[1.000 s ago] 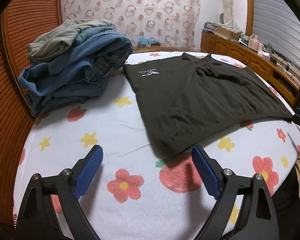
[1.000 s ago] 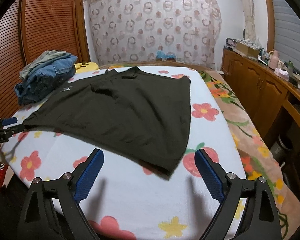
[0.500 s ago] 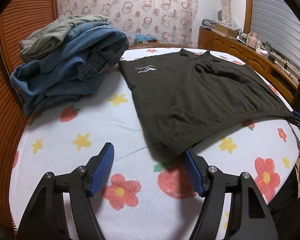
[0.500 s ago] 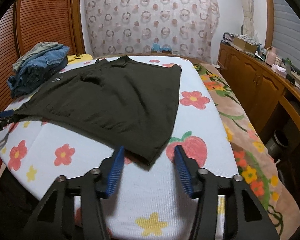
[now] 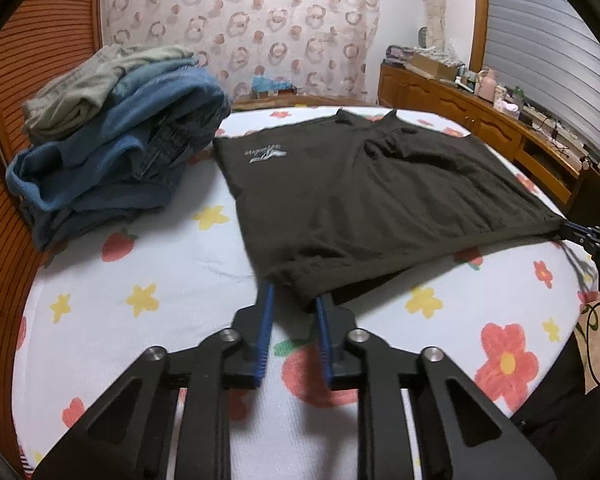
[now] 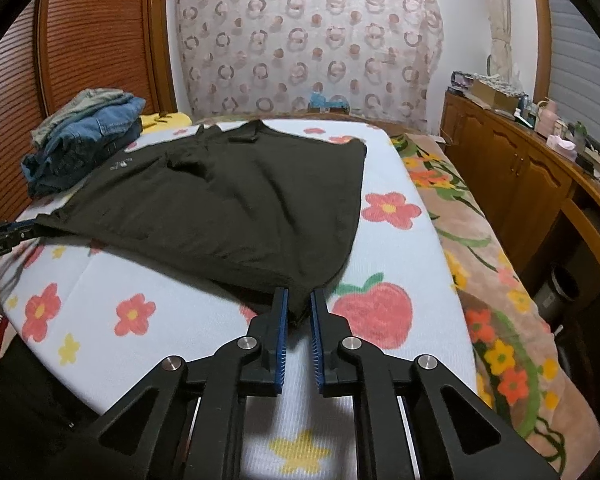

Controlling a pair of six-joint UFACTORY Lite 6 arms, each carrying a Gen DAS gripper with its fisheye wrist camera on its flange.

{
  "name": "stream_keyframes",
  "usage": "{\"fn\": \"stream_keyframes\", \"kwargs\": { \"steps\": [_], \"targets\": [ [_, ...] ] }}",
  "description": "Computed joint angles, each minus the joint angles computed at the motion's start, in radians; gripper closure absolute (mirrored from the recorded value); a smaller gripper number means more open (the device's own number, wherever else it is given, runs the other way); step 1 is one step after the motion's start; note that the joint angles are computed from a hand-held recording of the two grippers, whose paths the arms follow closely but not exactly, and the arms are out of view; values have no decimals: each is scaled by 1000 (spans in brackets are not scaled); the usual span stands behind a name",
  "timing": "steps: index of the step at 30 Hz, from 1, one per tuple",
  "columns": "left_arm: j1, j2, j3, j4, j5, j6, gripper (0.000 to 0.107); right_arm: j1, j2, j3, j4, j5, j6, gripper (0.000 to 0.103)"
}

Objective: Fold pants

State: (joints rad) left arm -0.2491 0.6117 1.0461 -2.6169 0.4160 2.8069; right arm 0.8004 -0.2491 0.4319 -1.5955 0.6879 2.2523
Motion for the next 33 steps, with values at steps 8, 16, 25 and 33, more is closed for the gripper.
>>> {"fn": "stream_keyframes", "kwargs": {
  "steps": [8, 16, 25, 33],
  "targets": [
    [1, -119, -85, 67, 16, -53, 98, 34, -113, -84, -31, 32, 46, 95],
    [-3, -214, -139, 142, 17, -130, 98, 120, -233, -141, 51, 108, -18, 96],
    [3, -307, -210, 317, 18, -288, 99, 280, -348, -193, 207, 232, -83, 96],
    [-9, -380, -278, 307, 11, -277, 99, 326, -320, -168, 206, 275, -82, 96]
  ]
}}
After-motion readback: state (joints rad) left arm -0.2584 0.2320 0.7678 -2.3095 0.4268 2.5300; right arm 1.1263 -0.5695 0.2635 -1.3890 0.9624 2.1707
